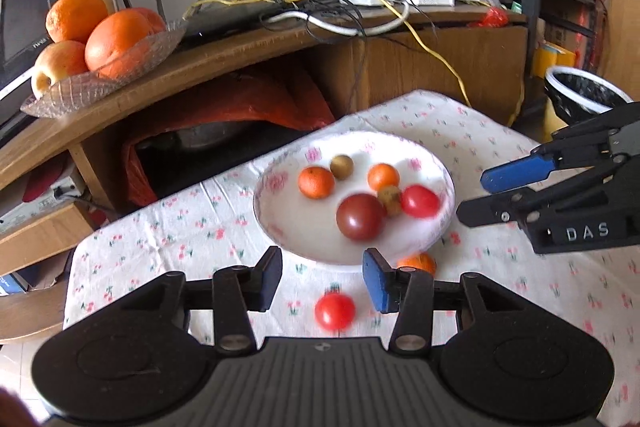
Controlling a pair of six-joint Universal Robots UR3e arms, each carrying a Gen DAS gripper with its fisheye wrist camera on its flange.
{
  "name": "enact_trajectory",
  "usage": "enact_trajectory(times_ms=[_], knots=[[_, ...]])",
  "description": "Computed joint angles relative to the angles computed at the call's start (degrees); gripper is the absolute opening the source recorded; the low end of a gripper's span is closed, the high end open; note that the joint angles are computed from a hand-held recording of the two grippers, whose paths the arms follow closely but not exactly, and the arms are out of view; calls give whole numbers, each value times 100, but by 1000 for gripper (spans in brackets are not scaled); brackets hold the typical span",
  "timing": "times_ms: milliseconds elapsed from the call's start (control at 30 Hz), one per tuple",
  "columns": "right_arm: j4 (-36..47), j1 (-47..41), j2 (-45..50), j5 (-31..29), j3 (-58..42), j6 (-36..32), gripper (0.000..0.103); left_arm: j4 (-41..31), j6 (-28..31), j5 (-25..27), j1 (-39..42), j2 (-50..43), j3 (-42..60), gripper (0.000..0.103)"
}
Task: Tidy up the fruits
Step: 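Grasp a small red tomato with the left gripper while the right grasps a mandarin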
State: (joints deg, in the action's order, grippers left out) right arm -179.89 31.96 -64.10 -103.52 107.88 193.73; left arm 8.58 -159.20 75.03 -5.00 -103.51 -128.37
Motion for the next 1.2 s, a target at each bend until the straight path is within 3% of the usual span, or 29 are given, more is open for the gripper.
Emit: enact_trajectory(times_ms=[300, 767, 833, 967, 1200], knots=[[351, 144, 407, 494, -249, -126, 34, -207, 641, -360, 445, 240, -629, 53], [154, 14, 1047, 836, -694, -355, 34, 164, 351, -154, 74, -943, 102, 52], [161, 14, 1083, 805, -715, -389, 26, 123, 298, -207, 82, -938, 117, 48], [323, 65, 1031, 716, -768, -408, 24, 227, 211, -47, -49, -973, 151, 36], [634, 178, 431, 449, -228, -160, 23, -287, 338, -358, 80, -345, -200, 35]])
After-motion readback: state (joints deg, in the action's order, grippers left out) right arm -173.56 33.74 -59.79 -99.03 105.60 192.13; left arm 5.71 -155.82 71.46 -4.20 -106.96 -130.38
